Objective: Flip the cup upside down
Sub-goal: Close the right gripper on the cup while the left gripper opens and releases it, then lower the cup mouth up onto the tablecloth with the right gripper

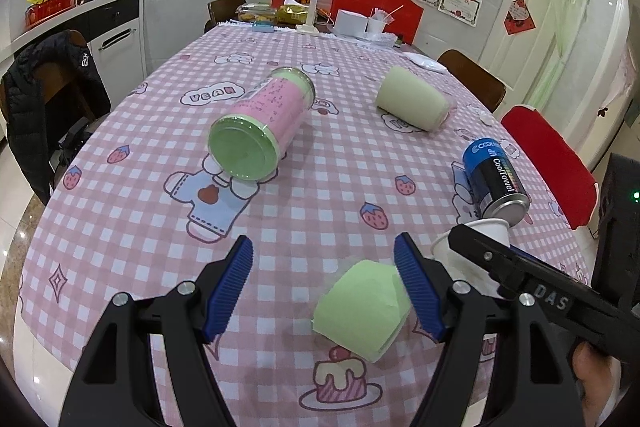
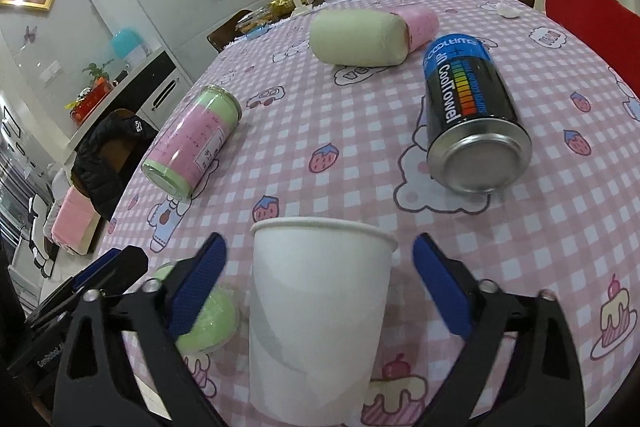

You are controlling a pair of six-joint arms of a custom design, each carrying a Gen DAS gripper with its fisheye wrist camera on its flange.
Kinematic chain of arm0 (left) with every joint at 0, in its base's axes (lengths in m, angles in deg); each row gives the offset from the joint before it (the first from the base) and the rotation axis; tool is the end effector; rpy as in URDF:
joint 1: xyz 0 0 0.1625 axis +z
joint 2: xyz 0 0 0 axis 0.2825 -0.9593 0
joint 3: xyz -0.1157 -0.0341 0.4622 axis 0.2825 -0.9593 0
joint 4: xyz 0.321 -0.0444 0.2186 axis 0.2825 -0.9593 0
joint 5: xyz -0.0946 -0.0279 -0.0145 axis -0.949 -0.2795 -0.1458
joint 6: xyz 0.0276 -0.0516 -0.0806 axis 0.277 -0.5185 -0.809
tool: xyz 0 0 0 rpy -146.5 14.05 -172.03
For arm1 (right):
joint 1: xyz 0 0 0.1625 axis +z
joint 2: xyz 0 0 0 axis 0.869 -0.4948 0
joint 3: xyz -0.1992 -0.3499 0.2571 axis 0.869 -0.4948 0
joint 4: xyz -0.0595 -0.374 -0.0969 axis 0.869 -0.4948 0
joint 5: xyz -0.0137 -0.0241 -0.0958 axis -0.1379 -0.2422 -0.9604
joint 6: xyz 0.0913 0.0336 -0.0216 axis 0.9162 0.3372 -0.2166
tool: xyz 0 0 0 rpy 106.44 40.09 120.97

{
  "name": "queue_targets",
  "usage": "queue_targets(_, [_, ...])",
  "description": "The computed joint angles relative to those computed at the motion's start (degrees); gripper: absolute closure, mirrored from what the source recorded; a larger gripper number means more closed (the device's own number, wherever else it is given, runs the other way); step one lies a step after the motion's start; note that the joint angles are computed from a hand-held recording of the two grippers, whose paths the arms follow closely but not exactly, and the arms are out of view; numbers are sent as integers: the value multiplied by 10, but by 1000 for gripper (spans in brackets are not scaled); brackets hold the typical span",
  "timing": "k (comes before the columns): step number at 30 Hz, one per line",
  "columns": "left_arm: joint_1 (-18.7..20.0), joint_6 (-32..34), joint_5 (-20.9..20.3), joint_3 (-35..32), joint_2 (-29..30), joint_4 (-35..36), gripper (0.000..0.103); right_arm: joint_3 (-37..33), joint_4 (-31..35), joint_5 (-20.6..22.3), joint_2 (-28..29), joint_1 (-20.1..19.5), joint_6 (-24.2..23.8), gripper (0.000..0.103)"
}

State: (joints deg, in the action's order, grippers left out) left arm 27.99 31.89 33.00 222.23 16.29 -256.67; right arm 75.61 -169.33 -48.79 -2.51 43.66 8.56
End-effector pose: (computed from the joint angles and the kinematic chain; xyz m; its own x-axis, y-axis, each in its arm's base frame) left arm -0.0691 -0.3836 0.1866 -0.7731 -0.4090 -0.4849 0.1929 0.5766 -0.7939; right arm 0.2415 -0.4870 0.0169 -0.8136 -0.5036 0.2904 -0.5766 0.7628 -0.2927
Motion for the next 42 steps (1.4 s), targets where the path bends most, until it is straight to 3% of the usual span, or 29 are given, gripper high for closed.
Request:
queue_targets(4, [4,4,-1,-1,2,-6,31,-9,19,-1,3,-1,3,31])
queue_targets(10, [4,-1,1,-1,0,-3,31,-3,8,6,-2,1,-11,32])
queue_targets(19, [-7,-19,14,0,-2,15,31,25,-102,-2,-4,19,-62,32])
queue_targets(30, [-13,-41,25,-1,-7,40,31,31,-266,-52,46,39,-142,32])
queue_targets(42, [-16,-57,28,-2,-12,65,31,46,-321,-46,64,34,-176,32])
